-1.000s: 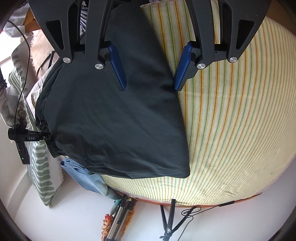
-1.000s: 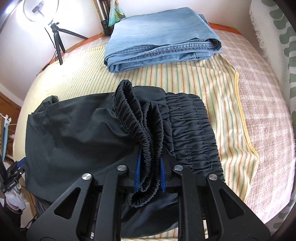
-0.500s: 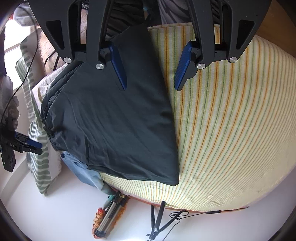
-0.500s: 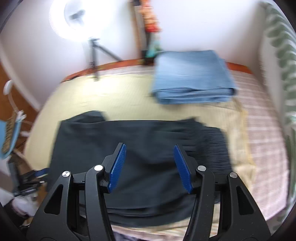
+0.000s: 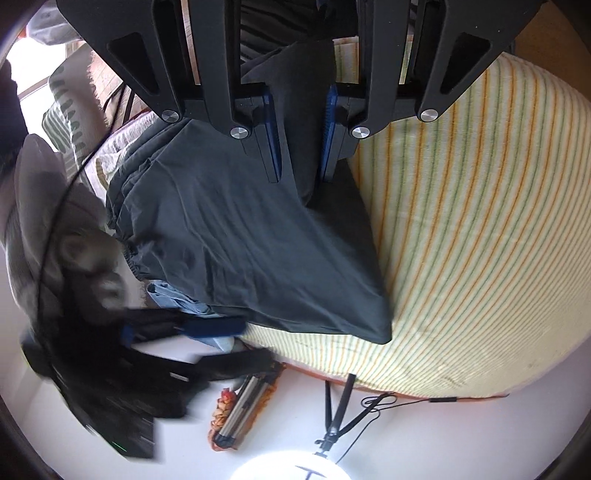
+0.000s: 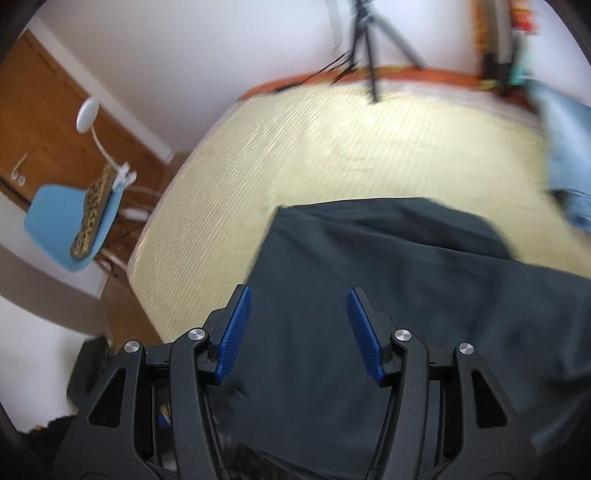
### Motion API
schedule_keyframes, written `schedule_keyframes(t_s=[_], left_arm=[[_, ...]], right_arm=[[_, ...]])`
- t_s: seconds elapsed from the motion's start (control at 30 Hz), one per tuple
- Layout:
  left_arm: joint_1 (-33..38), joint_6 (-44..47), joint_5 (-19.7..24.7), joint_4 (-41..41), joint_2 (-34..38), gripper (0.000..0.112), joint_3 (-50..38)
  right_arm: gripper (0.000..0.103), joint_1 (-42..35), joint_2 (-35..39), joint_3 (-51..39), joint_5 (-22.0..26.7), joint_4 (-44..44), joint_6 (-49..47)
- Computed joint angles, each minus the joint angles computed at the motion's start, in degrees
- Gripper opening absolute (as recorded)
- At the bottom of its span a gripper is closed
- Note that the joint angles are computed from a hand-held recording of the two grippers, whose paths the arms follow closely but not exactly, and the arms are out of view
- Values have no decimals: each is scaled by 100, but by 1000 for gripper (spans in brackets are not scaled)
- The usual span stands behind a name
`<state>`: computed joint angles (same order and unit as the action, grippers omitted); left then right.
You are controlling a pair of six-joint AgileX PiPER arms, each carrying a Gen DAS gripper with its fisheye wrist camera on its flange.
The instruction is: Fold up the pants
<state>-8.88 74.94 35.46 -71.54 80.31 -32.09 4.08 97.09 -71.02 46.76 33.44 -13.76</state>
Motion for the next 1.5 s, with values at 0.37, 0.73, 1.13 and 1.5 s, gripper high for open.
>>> schedule_keyframes(t_s=[0.37,0.73,1.13,1.5], left_arm=[[-204,504,-172,-470,-31,18,140],[-288,-177,-422,-125,150,61,102],[985,627,1337,-738,549,3,-345],[3372,632,2520,-273,1244,1,-1370]], right_arm=[[57,1546,2296,-2766,1250,-2445,2295],[5,1253,1782,-1786,484,-2093,2133],[4,726,835,-738,-716,-432,1544],[1,1588,2193,-3576,-90,-1037,2710]])
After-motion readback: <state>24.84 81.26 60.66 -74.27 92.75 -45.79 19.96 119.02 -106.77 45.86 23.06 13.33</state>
